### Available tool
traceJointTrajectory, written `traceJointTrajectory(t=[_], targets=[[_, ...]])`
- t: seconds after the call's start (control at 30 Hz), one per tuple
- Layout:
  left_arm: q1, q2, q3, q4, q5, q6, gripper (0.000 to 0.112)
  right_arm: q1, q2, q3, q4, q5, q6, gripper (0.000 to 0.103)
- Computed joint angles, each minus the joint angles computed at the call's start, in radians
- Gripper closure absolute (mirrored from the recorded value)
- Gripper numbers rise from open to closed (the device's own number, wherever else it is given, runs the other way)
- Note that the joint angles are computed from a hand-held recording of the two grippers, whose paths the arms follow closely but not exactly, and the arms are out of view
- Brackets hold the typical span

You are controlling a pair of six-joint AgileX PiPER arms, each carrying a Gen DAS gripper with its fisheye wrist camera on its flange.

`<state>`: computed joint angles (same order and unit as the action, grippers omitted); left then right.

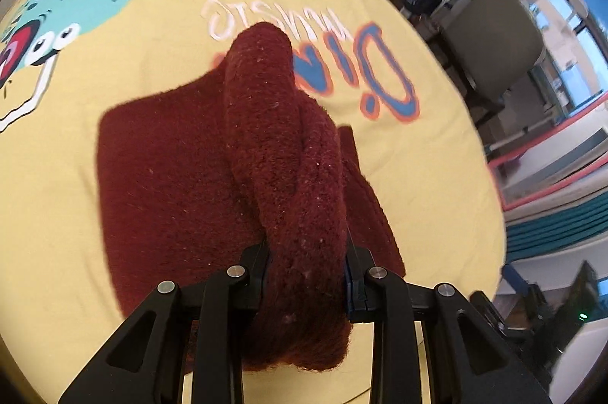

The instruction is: Fold small clothes

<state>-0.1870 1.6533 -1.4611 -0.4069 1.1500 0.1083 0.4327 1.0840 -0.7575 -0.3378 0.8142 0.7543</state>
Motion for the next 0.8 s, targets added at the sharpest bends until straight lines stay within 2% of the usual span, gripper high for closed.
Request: traceJointTrajectory(t=[0.17, 0.23, 0.33, 0.47, 0.53, 0.6, 0.67, 0.73, 0.8], targets=[[-0.088, 0.025, 0.077, 0.113, -0.073, -0.079, 0.087, -0.054, -0.01, 0.058, 0.057, -0.035, -0.05, 0.0], [-0.098, 0.027, 0.107, 0.109, -0.102, -0.091, 0.083, -0.069, -0.008, 0.075, 0.077, -0.051, -0.067, 0.0], [-0.109, 0.043, 0.102, 0.117, -0.111, -0.133, 0.077, -0.076, 0.002, 0.093, 0.101, -0.069, -0.08, 0.0], [-0.137, 0.059, 0.064, 0.161, -0.081, -0.186, 0.07, -0.082, 0.0, 0.105, 0.118, -0.076, -0.095, 0.0], [-0.141, 0.049, 0.065, 0.168, -0.076, -0.187, 0.062, -0.082, -0.002, 0.104, 0.117, -0.073, -0.095, 0.0], [-0.14, 0.04, 0.063, 0.16, -0.067, -0.185, 0.037, -0.081, -0.003, 0.102, 0.116, -0.069, -0.094, 0.0], [-0.139, 0.031, 0.056, 0.156, -0.053, -0.184, 0.022, -0.079, -0.003, 0.094, 0.111, -0.061, -0.093, 0.0], [-0.14, 0.016, 0.047, 0.165, -0.043, -0.182, 0.021, -0.07, -0.005, 0.087, 0.102, -0.051, -0.085, 0.0], [-0.126, 0.001, 0.035, 0.149, -0.028, -0.168, 0.01, -0.061, -0.008, 0.077, 0.096, -0.04, -0.079, 0.0]])
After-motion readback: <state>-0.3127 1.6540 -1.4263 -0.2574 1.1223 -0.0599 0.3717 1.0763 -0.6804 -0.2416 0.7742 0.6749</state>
